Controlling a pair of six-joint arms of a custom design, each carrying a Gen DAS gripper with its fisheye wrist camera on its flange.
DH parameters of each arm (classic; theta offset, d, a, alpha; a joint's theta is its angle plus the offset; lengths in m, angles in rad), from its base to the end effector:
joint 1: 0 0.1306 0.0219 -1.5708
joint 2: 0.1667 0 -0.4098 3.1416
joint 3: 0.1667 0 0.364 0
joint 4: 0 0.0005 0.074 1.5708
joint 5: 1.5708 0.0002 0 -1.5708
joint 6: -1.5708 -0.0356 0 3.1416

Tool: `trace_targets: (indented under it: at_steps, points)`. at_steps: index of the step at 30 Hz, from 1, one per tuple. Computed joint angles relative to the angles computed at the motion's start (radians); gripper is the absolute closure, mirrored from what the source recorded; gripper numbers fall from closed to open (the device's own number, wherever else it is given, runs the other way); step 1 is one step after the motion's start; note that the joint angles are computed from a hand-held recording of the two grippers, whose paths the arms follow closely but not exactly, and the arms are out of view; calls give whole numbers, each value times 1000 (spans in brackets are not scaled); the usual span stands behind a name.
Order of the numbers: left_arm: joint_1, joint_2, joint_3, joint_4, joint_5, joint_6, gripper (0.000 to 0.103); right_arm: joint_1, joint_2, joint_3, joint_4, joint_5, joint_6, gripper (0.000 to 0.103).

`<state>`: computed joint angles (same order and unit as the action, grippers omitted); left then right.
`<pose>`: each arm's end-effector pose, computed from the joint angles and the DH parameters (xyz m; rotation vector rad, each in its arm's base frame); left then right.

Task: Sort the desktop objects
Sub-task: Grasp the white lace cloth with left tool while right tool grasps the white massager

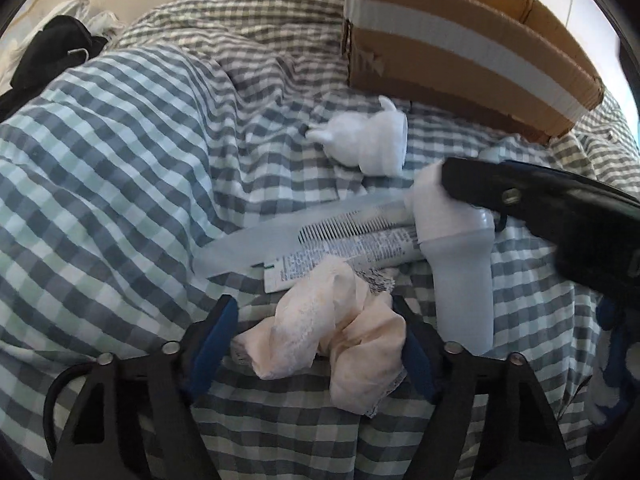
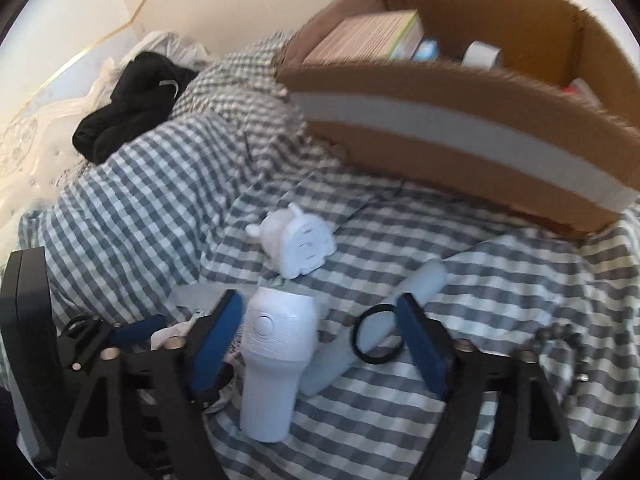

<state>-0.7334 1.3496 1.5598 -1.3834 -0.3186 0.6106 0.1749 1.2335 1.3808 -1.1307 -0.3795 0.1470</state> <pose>0.3022 -0.2579 0.5163 0.0766 2.6364 0.0008 0.3637 0.0771 0.4986 -0.5479 2.4622 0.4942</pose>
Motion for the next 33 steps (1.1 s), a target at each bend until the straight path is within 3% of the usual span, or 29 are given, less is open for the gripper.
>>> trace_targets:
  at_steps: [5,7,14,23,33]
  points:
    - [18,-5,-12,0,45,19,50,23,49,1,-65,-32,8,33]
    - [19,-6,-13,-1,50,21,53,21,48,-5,-62,-16,10,51]
    - [18,-24,-23,21,66,9,77,7,33,2,-60,-31,-7,53]
    - [-10,-37,-10,44,14,-9,84,-32,-18,-12,-13,-30,-22,53]
    - [-33,-26,53,64,-21,-61,84,-68,-80,-18,71,4,-47,53]
